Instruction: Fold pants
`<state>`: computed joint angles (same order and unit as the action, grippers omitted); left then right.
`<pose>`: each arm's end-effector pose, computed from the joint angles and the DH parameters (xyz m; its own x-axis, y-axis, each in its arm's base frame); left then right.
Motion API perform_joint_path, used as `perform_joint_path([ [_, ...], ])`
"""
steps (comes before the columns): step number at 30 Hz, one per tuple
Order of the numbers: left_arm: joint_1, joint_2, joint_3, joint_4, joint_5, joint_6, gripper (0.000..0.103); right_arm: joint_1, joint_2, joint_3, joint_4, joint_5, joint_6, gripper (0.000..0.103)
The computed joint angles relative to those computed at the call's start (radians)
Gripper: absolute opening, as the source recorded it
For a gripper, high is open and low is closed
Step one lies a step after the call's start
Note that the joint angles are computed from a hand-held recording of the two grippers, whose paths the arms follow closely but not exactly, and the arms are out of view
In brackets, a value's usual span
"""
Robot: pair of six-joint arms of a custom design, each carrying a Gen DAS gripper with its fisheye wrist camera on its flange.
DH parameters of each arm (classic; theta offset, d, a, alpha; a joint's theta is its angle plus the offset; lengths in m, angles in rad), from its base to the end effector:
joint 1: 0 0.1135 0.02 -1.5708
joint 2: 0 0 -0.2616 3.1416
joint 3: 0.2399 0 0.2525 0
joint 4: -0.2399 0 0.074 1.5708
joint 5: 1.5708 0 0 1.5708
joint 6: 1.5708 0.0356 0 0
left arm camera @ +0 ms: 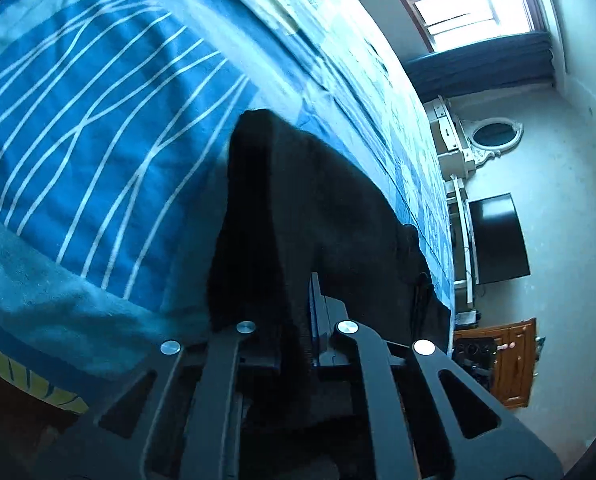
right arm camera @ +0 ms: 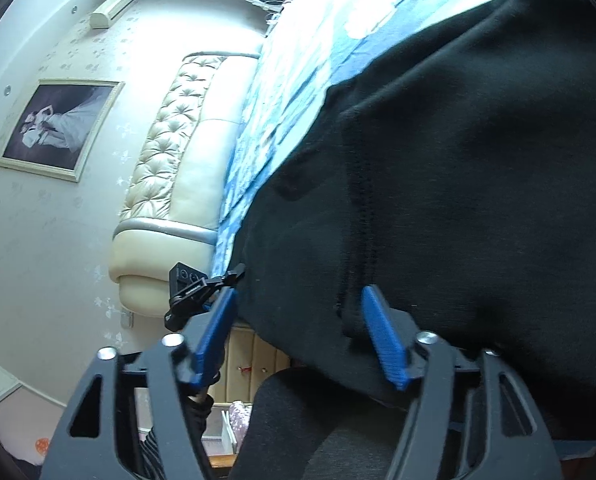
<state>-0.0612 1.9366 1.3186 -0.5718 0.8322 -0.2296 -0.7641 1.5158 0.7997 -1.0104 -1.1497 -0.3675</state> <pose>0.3823 -0.0498 0.1736 -0.9741 -0.0938 -0.2059 0.0965 0.6509 -0.7530 0.1786 -0.1262 0.1715 -0.8040 0.5670 -0.1792 0.1030 0.4296 0.8971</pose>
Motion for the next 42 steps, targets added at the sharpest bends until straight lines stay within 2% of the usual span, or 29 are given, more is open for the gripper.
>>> perform_joint_path([
  [2, -0.008, -0.025, 0.009, -0.010, 0.004, -0.001, 0.008, 0.011, -0.017, 0.005, 0.001, 0.008, 0.018, 0.081],
  [6, -0.048, -0.091, 0.027, -0.023, -0.008, -0.032, 0.008, 0.015, -0.076, 0.011, 0.017, 0.054, 0.081, 0.082],
  [9, -0.081, -0.144, 0.050, -0.053, -0.037, -0.032, 0.008, 0.007, -0.163, -0.004, 0.054, 0.131, 0.155, 0.083],
  [11, -0.115, -0.173, 0.077, -0.076, -0.066, -0.043, 0.008, 0.005, -0.241, -0.012, 0.076, 0.229, 0.211, 0.083],
  [13, -0.150, -0.195, 0.100, -0.089, -0.099, -0.056, 0.008, -0.020, -0.297, -0.016, 0.069, 0.272, 0.220, 0.083],
  [18, -0.264, -0.221, 0.179, -0.117, -0.202, -0.100, 0.008, -0.150, -0.359, 0.013, -0.046, 0.272, 0.101, 0.083],
  [24, -0.451, -0.197, 0.313, -0.174, -0.396, -0.108, 0.008, -0.284, -0.400, 0.063, -0.166, 0.324, -0.102, 0.084],
  [29, -0.619, -0.152, 0.405, -0.210, -0.578, -0.100, 0.008, -0.370, -0.416, 0.069, -0.178, 0.367, -0.172, 0.085],
  [37, -0.797, -0.032, 0.541, -0.251, -0.711, -0.117, 0.008, -0.568, -0.337, 0.117, -0.230, 0.357, -0.285, 0.086],
  [42, -0.871, 0.041, 0.626, -0.289, -0.779, -0.133, 0.008, -0.693, -0.260, 0.161, -0.299, 0.332, -0.414, 0.086],
])
